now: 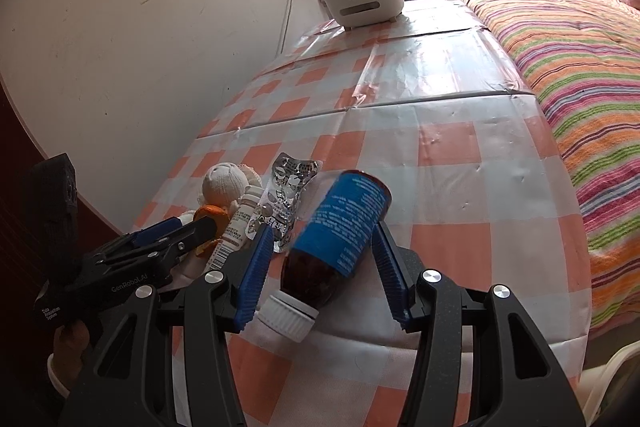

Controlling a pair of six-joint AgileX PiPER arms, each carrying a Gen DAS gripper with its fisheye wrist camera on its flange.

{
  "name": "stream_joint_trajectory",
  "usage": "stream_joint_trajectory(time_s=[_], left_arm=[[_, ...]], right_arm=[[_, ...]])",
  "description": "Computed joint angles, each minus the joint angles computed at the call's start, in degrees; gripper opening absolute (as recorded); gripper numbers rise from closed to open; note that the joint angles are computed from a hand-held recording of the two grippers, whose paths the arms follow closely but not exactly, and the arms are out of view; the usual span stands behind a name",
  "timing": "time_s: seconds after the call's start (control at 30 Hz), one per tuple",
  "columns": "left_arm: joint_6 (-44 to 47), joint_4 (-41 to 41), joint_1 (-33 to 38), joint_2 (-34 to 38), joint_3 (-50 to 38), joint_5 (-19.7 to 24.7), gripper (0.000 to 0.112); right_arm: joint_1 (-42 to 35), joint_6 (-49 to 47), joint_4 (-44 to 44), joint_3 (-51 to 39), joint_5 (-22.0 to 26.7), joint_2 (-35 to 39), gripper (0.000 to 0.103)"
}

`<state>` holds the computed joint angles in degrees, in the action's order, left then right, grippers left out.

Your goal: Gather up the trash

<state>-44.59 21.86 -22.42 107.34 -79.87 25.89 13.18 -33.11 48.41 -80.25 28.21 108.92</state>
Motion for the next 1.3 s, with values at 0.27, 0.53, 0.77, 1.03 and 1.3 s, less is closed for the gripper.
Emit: stream_joint_trajectory(time_s=[0.27, 0.53, 0.77, 1.03, 1.3], left_arm=[[0.96, -0.47, -0.36, 2.25, -2.48, 0.8, 0.065], [6.03, -6.13, 0.31, 3.66, -4.46, 1.24, 0.035], [8.91, -9.04, 1.16, 4.14, -4.76, 1.08, 0.031], [10.29, -10.72, 1.65, 4.39, -5.13, 1.17, 0.025], [10.79, -10.24, 1.16, 0.91, -0.53, -1.18, 0.012]], right_arm=[[-0.45, 0.31, 0.16, -1.5, 1.52, 1.3, 0.037], [2.34, 9.78, -7.22, -9.28, 3.14, 5.53, 0.045], [5.91, 30.6, -27.47, -18.98, 3.82, 11.99, 0.058], [7.35, 37.16, -38.36, -21.16, 4.45, 14.82, 0.042], [5.27, 28.54, -29.52, -12.13, -0.81, 8.1, 0.041]])
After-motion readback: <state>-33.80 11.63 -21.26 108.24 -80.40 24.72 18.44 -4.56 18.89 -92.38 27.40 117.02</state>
